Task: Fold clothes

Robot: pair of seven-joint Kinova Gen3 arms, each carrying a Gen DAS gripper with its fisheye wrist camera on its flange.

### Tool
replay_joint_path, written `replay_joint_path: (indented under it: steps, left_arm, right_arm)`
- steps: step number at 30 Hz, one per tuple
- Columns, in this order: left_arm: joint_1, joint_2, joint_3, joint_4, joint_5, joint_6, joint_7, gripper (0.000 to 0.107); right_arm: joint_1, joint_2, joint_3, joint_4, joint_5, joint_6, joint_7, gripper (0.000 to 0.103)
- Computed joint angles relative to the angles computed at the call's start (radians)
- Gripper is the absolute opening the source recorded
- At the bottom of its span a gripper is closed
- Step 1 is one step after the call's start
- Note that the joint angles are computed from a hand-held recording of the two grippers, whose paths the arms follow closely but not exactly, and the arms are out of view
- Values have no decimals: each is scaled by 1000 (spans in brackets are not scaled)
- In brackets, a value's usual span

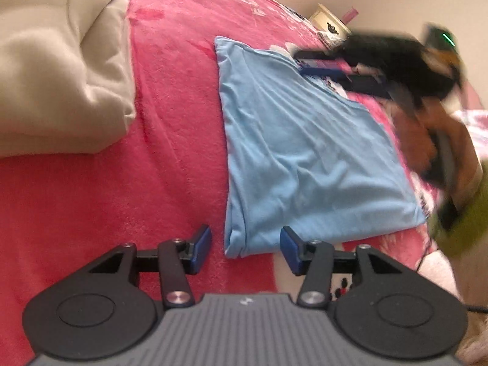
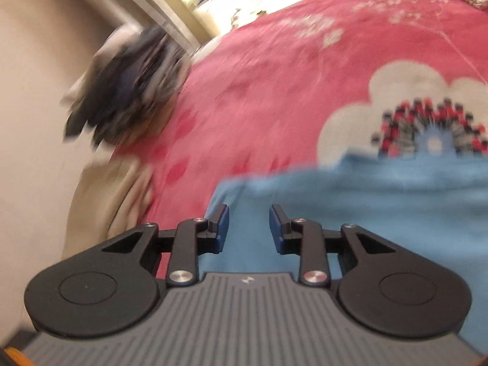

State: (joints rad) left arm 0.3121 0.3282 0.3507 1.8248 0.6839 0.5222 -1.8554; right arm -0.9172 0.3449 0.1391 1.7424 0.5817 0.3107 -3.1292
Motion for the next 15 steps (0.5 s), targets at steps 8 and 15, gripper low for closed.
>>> replay_joint_path:
  steps: [8, 15]
  left_arm:
    - [-97, -11, 0, 46, 198, 39, -38, 47]
    - [-85, -60, -46, 65, 230, 50, -10, 47]
  right_arm:
    - [-92, -37, -222, -24, 95, 220, 234, 42]
    - [-208, 78, -272, -136, 196, 333, 465, 52]
